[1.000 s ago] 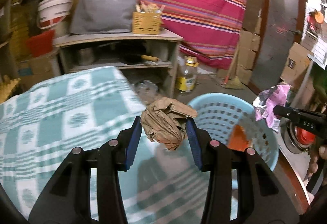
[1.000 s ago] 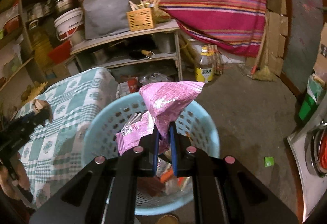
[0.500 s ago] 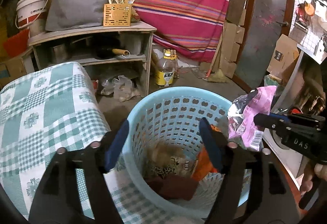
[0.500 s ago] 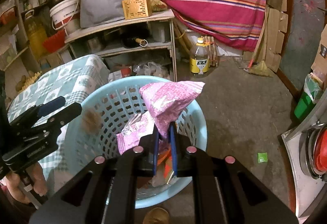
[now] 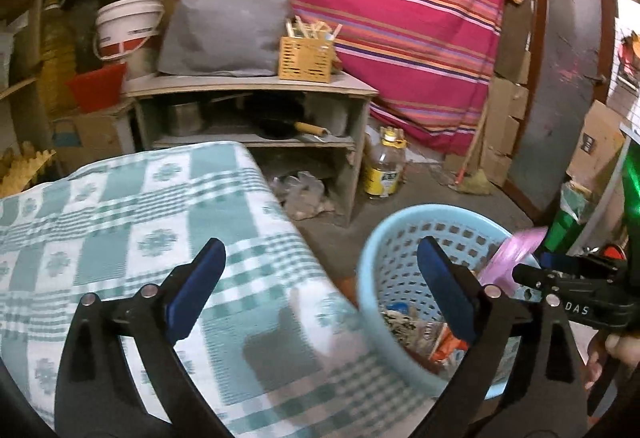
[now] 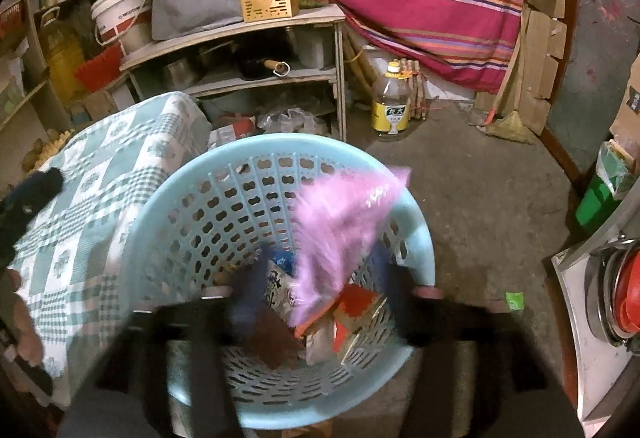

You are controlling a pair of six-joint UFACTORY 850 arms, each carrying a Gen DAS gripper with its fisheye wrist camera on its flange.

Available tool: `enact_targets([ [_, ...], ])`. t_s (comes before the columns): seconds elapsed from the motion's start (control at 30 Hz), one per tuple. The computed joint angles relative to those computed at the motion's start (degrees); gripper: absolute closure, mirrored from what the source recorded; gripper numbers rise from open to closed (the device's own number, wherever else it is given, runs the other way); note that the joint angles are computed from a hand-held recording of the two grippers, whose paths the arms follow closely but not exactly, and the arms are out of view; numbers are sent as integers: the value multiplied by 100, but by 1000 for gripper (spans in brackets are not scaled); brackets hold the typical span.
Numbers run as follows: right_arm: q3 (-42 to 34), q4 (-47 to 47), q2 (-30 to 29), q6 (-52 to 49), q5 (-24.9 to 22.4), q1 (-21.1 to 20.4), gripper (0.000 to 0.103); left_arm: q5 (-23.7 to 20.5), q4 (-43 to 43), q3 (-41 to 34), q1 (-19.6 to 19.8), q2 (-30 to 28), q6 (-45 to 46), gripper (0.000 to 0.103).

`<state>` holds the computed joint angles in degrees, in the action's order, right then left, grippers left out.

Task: Collect trash

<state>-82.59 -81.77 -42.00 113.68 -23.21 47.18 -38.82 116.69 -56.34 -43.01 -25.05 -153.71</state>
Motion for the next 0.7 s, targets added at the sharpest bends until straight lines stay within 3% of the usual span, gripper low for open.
enact_targets([
  [0.03,-49,133,-31,-126,28,-5,40,-47,-44,88,6,79,11,9],
  [0.1,-134,334,-88,-343,-2,15,27,-114,-91,218,16,195,15,9],
  [0.27,-211,453,-130,-551,-293,148,14,-388,-233,661,10,569,-1,6],
  [0.47,23,-506,109,473,-467,405,5,-748,-557,1309,-58,1180,188,6],
  [0.7,74,-1512,211,1448,-949,1050,5,-1597,-1320,2290,-425,2046,398,5],
])
